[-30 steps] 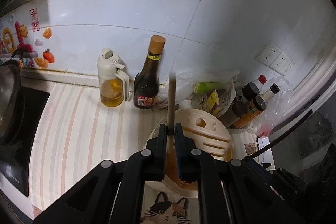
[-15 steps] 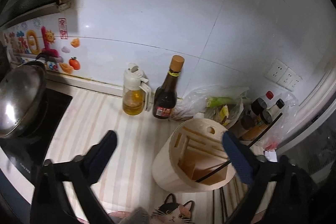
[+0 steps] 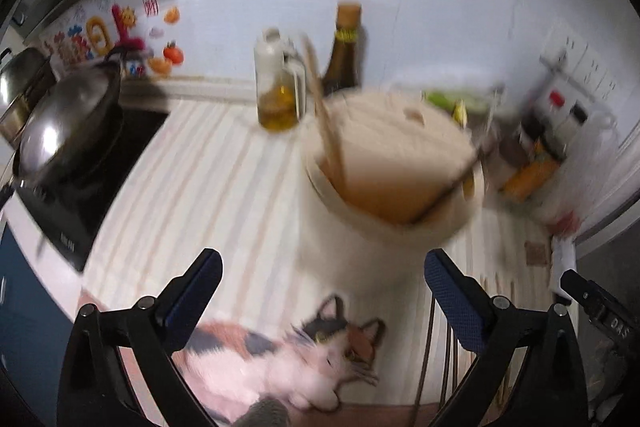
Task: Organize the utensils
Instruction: 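Grasp a dark chopstick with the left tool while the right tool grasps a light one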
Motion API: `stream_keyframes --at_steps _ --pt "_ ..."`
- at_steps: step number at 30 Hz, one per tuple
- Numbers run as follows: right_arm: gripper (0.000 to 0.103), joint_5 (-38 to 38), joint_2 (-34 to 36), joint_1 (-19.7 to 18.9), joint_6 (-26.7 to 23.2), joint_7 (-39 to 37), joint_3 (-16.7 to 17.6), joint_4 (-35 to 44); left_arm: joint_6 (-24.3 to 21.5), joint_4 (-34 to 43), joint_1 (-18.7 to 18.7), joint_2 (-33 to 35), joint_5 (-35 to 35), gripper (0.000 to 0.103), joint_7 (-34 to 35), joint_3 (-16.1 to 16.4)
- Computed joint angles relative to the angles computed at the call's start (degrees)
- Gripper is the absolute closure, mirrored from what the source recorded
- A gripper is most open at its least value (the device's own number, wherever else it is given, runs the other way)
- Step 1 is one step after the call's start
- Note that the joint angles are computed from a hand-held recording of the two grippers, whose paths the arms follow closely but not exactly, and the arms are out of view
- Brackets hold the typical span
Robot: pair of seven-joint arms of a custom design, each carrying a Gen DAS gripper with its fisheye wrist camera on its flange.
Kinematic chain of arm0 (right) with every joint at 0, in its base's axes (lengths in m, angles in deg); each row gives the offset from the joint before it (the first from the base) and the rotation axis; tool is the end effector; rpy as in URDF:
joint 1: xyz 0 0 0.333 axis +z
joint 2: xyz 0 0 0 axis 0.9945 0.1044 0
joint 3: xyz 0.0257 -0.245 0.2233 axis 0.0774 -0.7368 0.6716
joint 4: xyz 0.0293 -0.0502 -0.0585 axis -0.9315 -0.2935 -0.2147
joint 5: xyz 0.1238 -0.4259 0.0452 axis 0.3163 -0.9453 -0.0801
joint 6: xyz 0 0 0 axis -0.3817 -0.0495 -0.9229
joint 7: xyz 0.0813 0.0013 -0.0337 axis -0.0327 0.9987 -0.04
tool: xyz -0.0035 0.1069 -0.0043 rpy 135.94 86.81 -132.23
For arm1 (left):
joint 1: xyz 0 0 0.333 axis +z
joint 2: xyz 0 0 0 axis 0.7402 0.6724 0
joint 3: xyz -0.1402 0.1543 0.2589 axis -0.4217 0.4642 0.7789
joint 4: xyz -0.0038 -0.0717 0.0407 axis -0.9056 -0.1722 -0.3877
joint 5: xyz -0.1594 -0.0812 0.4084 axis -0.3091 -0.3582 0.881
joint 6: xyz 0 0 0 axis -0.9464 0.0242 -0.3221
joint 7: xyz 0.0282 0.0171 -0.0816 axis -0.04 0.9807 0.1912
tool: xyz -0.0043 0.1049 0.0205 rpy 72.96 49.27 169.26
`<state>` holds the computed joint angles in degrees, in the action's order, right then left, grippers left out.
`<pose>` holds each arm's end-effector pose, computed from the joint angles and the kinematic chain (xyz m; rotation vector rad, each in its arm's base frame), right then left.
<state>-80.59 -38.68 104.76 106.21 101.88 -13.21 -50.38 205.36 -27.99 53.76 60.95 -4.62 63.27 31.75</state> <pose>0.6386 0.2686 0.5199 -1.0352 2.5646 -0.4845 0.7727 -0.0002 0.5638 -1.5213 2.3748 -0.7082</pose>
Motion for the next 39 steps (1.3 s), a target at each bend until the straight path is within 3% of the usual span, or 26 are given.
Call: stream_keyframes --at_steps 3,5,9,11,13,20,21,22,23,25,26,30,35,39 --pt "0.017 6.98 -3.22 -2.11 3.76 -4.41 0.04 -7.05 2.76 -8.73 -1.95 -4.90 2.94 0.000 -2.47 0.51" --pt "0.036 10.45 -4.50 -2.89 5.52 -7.27 0.24 -10.67 3.31 -13.01 -3.19 -6.87 5.09 0.000 -4.06 0.67" --pt "0.063 16.84 -5.54 -4.27 8.01 -13.64 0.24 -16.09 4.64 -19.46 -5.55 -9.03 9.80 0.000 -6.75 0.65" --pt "0.067 18.61 -5.69 -4.68 8.36 -15.19 0.15 -17.91 5.24 -21.88 -6.40 -9.47 11.35 0.007 -6.94 0.40" --pt "0.072 19.96 -5.42 -5.06 8.77 -16.55 0.03 -19.16 3.85 -22.35 -7.07 -8.69 12.59 0.026 -7.03 0.21" --pt "0.072 23.37 -1.21 -6.00 7.95 -21.35 -0.06 -17.71 1.10 -21.95 -9.37 -4.97 15.92 0.031 -5.85 -0.38" --pt "0.072 23.05 -0.50 -5.96 7.57 -21.22 -0.13 -17.12 1.34 -21.86 -9.61 -4.44 16.13 0.037 -5.13 -0.54" --pt "0.071 23.14 0.36 -6.00 6.85 -21.90 -0.08 -16.19 1.66 -21.69 -10.11 -3.82 17.04 0.060 -4.93 -0.52" --pt "0.075 21.75 1.01 -5.73 5.82 -21.78 -0.17 -15.16 1.13 -21.17 -10.41 -3.10 17.37 0.070 -4.36 -0.62" --pt "0.087 20.71 2.68 -5.40 3.03 -22.07 -0.15 -12.69 1.93 -21.48 -10.15 -3.19 15.81 0.094 -2.71 -1.04" --pt "0.096 20.46 3.15 -5.31 1.98 -22.03 -0.17 -12.00 1.74 -21.44 -10.11 -3.15 15.47 0.098 -1.71 -1.17" --pt "0.096 23.17 1.37 -5.82 2.73 -22.68 0.12 -14.39 1.06 -22.58 -9.24 -4.12 14.87 0.100 -3.11 0.14" --pt "0.096 31.26 -1.85 -6.91 2.96 -27.39 0.66 -18.55 -5.81 -19.93 -6.32 -3.18 12.79 0.100 -7.58 1.88" --pt "0.096 32.75 -0.95 -7.15 0.63 -30.12 0.36 -17.18 -8.53 -17.32 -5.30 -1.47 11.78 0.096 -7.81 1.52"
